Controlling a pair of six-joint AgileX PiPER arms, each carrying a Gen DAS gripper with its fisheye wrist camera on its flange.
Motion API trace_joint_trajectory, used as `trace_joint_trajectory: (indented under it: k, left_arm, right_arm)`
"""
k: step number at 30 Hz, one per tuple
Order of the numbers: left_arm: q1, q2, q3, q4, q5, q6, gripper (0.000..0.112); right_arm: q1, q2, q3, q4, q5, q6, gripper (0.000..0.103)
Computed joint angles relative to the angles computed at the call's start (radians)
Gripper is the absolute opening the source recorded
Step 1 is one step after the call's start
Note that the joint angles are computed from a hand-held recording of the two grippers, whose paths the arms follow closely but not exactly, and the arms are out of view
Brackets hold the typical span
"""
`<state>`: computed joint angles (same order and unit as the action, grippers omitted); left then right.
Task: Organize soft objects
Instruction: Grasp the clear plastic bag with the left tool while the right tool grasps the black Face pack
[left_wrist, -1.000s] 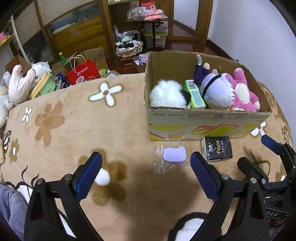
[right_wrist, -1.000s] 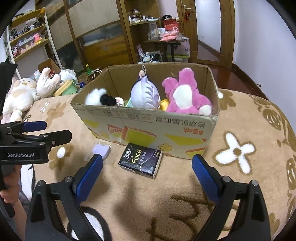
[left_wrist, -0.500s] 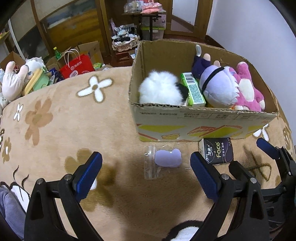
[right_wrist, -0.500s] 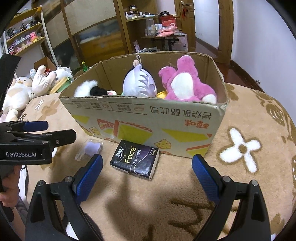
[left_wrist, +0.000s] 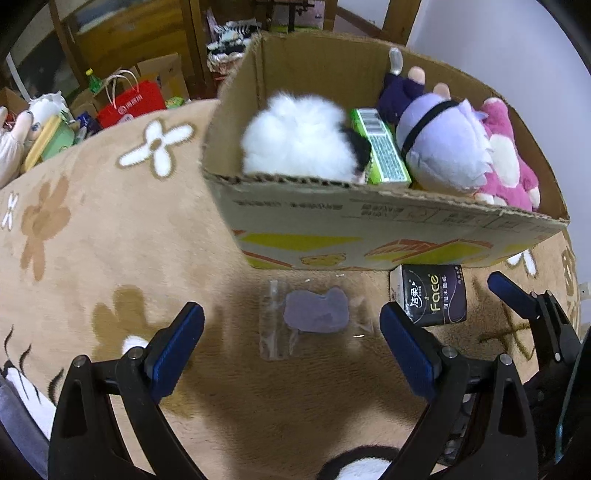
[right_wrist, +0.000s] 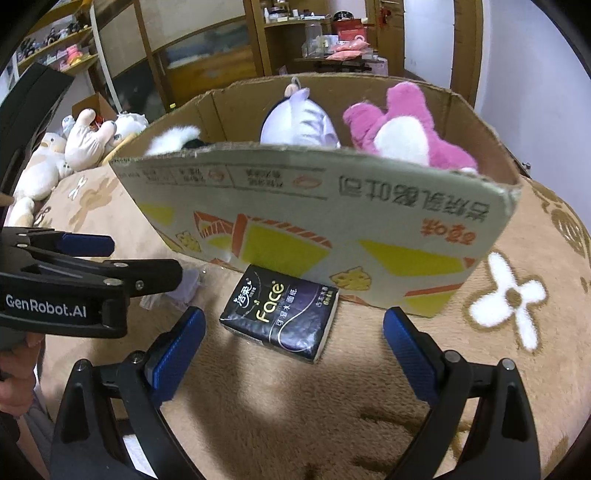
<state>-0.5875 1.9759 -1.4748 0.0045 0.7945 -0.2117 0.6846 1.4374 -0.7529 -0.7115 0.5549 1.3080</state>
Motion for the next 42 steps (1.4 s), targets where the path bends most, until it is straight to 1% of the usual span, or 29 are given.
trace_joint_trajectory:
  k: [12,17,24,27,30,34,37,42]
  left_arm:
    - [0.011,0.104,-0.082,-0.064,0.040,0.055,0.095]
    - [0.022,0.142,-0.113,-0.071,0.057,0.063,0.095]
    - [0.002,0.166,-0.119,-0.027,0.038,0.026,0.095]
    - [0.004,0.172,-0.120,-0.033,0.035,0.024,0.095]
    - [0.009,0.169,-0.106,-0.026,0.019,0.021,0.092]
    - [0.010,0.156,-0.087,-0.015,0.007,0.005,0.086]
    - [0.026,0.149,-0.080,-0.054,0.016,0.040,0.077]
    - [0.045,0.142,-0.063,-0.091,0.019,0.079,0.076]
  right_arm:
    - [-0.005,0.084,-0.033,0.001,-0.022,-0.032,0.101]
    - [0.002,0.126,-0.059,-0.004,-0.010,-0.052,0.101]
    - [0.032,0.160,-0.075,-0.032,0.000,-0.018,0.101]
    - [0.046,0.172,-0.085,-0.045,0.007,0.006,0.101]
    - [0.033,0.159,-0.062,-0.041,-0.020,0.006,0.101]
    - [0.020,0.148,-0.050,-0.041,-0.026,-0.005,0.101]
    - [0.009,0.135,-0.036,-0.044,-0.028,-0.015,0.101]
    - [0.016,0.147,-0.047,-0.053,-0.018,-0.005,0.101]
